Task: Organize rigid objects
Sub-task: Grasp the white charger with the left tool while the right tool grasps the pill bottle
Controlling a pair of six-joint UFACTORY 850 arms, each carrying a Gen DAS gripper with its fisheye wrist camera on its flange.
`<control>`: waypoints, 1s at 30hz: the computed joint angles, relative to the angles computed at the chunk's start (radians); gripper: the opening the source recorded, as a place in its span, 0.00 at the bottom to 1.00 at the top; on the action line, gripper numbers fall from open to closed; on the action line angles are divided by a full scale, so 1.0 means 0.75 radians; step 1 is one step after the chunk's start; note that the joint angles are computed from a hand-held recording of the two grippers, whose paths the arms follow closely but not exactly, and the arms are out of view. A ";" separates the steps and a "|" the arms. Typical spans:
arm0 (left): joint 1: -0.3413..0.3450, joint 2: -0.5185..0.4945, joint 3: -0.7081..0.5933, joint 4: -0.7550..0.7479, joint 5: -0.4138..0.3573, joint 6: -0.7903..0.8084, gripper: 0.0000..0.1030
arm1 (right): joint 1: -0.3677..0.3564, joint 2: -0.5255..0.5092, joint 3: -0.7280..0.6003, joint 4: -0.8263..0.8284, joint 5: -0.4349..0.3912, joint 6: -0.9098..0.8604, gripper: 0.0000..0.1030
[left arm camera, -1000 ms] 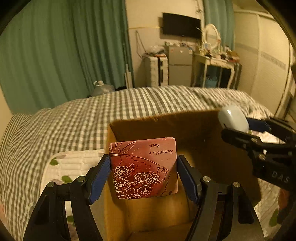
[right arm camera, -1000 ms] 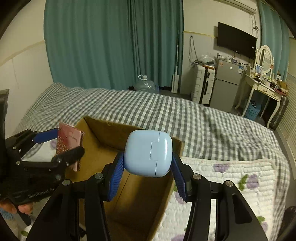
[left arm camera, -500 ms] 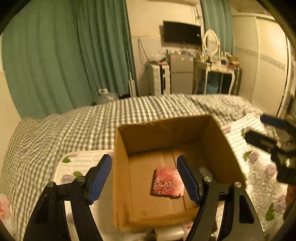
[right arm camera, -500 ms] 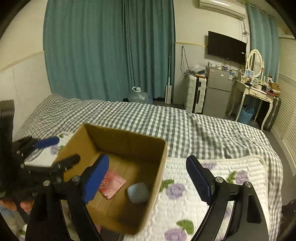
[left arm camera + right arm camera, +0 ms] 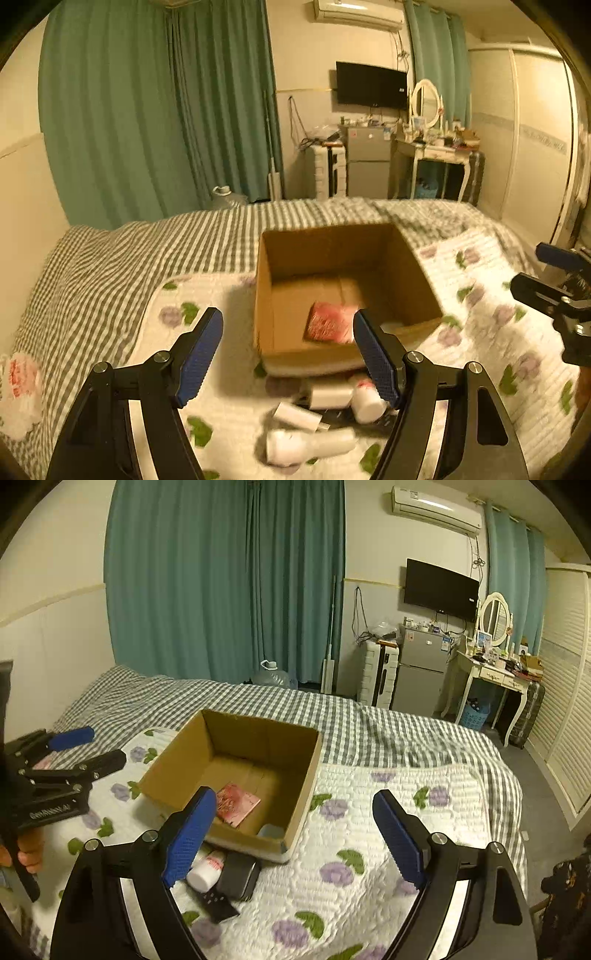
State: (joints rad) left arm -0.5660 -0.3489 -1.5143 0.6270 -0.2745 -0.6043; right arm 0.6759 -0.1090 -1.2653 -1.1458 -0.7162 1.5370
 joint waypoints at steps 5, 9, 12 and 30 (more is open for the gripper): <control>0.019 -0.001 0.131 0.051 0.065 -0.085 0.74 | 0.037 -0.028 0.074 0.082 0.063 0.012 0.88; 0.030 -0.057 0.161 -0.039 0.029 0.002 0.74 | 0.025 -0.121 0.085 0.201 0.123 -0.021 0.88; 0.031 -0.098 0.146 -0.100 -0.007 0.080 0.74 | 0.032 -0.163 0.087 0.174 0.096 0.042 0.88; 0.074 -0.098 0.137 -0.259 -0.054 0.193 0.74 | 0.026 -0.488 -0.217 0.563 0.180 -0.510 0.45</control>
State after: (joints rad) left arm -0.5108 -0.4225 -1.4119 0.4327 -0.3150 -0.4592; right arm 0.6952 -0.4750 -1.4278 -0.7234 -0.5813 1.1542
